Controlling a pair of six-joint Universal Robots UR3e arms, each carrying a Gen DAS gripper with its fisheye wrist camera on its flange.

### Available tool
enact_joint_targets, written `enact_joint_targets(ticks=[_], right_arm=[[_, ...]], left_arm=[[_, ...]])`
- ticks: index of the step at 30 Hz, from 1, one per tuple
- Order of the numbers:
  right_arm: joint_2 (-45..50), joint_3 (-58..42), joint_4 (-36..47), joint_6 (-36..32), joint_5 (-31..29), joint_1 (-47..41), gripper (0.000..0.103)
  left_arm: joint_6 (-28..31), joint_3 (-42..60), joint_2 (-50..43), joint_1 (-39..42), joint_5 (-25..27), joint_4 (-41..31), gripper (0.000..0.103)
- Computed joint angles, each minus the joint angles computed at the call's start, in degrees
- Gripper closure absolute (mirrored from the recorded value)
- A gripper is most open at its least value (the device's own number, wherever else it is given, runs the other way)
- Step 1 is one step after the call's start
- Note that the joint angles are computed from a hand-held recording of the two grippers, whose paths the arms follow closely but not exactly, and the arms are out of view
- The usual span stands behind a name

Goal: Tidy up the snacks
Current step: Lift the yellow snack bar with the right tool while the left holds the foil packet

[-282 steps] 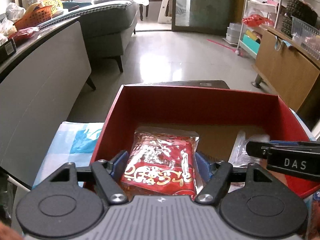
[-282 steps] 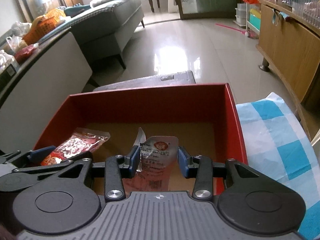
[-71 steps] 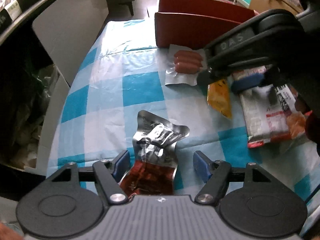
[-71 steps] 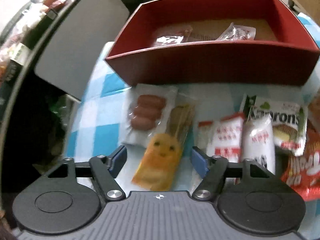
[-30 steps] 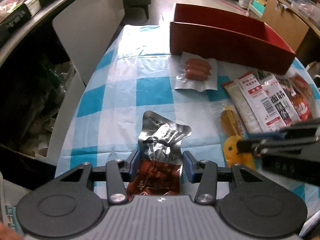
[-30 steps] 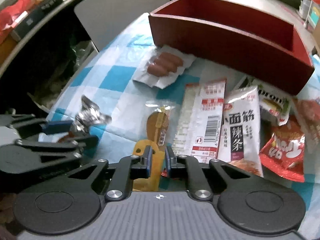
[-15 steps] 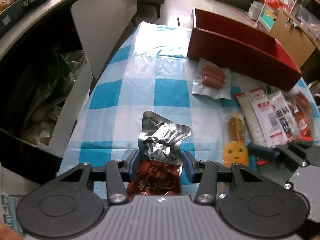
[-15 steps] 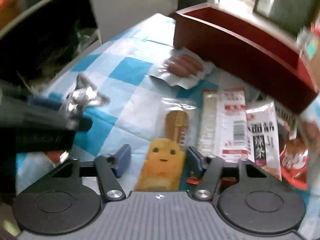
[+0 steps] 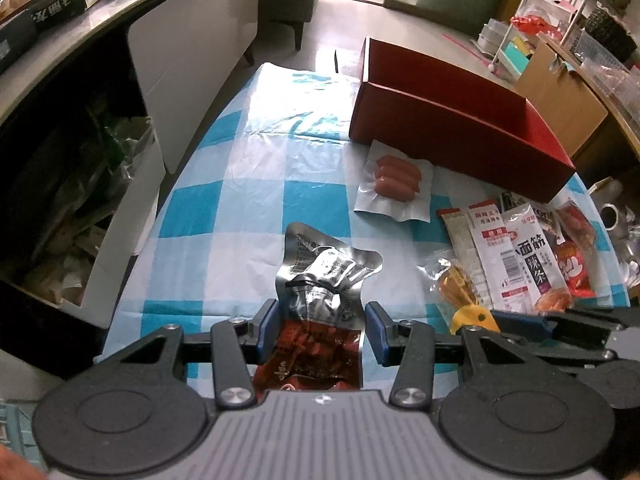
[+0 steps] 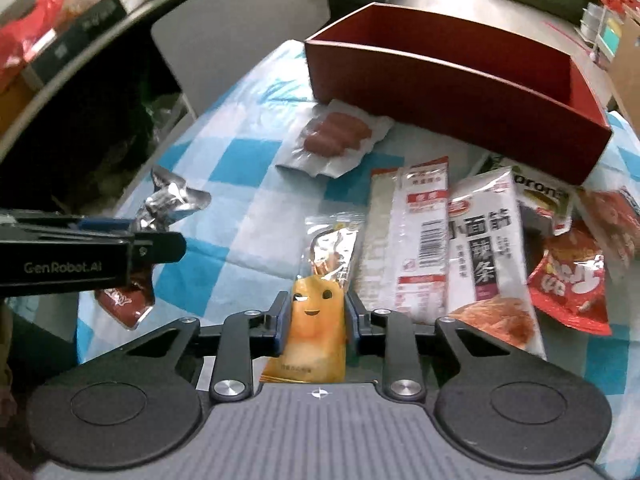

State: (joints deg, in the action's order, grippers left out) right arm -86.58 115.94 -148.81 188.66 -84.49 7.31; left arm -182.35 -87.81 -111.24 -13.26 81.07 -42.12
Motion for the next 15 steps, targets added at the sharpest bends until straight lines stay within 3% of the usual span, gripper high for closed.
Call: enact_joint_targets(ticks=[3,11,15], right_arm=[[-0.9,1.4,-0.4,-0.1,3.2,-1.8,0.068],[-5.7,8.3,-2.0,1.9,19.6,-12.1,0.069],[-3.6,5.0,-0.4,0.1,10.3,-6.5,0.068]], left_arm=[[-0.2,0.7,-0.5,0.1,-0.4,-0.8,0.063],[-1.1,1.8,-1.3,1.0,-1.8,-2.1,0.063],[-0.7,1.9,-1.6,0.8,-1.4,-2.3,0.063]])
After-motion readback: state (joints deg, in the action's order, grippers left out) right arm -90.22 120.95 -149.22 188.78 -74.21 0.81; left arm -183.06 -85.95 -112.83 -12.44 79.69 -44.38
